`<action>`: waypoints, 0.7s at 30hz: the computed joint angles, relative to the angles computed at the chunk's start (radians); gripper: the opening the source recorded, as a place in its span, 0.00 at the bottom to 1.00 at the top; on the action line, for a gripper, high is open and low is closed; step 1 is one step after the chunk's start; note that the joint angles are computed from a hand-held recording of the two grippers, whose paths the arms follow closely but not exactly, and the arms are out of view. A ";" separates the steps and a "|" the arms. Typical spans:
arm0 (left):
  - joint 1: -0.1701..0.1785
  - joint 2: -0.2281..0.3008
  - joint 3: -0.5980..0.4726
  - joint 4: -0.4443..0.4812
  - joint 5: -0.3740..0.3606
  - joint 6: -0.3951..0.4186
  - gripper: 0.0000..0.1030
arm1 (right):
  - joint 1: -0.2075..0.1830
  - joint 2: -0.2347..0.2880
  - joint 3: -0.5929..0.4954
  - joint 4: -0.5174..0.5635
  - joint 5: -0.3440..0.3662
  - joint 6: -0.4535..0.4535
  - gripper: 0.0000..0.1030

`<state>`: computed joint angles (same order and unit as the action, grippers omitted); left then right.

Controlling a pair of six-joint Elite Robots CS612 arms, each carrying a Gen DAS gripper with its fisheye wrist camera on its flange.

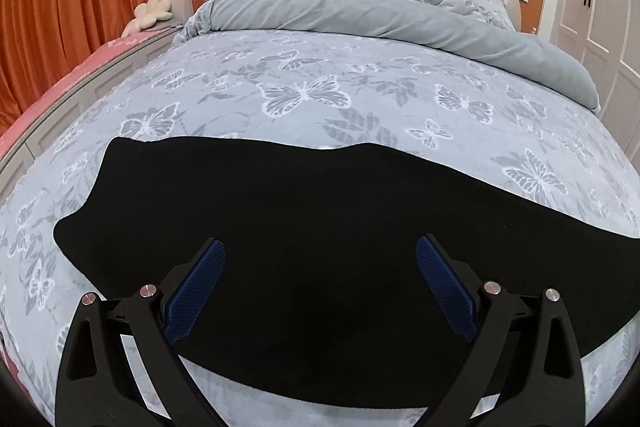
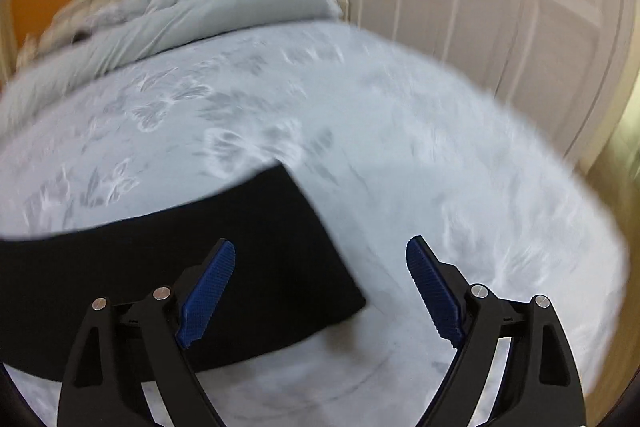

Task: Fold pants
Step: 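Grasp the black pants' edge with the right tool and fold it over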

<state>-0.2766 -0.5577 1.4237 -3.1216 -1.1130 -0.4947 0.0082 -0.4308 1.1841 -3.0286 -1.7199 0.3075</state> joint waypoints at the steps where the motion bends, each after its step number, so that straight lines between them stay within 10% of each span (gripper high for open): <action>1: 0.001 0.002 -0.001 -0.003 -0.003 0.005 0.92 | -0.012 0.007 -0.003 0.015 0.045 0.031 0.83; 6: 0.008 0.012 -0.016 0.010 -0.028 0.005 0.92 | -0.026 0.041 -0.017 0.004 0.118 0.061 0.84; 7: 0.008 0.013 -0.018 0.015 -0.021 0.004 0.92 | -0.027 0.039 -0.016 -0.006 0.138 0.055 0.75; 9: 0.009 0.014 -0.020 0.023 -0.013 -0.001 0.92 | -0.045 0.036 -0.013 -0.017 0.266 0.068 0.18; 13: 0.022 0.003 -0.012 0.021 -0.047 -0.043 0.92 | -0.041 0.014 -0.013 -0.069 0.450 0.156 0.17; 21: 0.059 -0.056 0.071 -0.079 -0.028 -0.170 0.92 | 0.142 0.035 -0.228 0.088 0.665 -0.095 0.17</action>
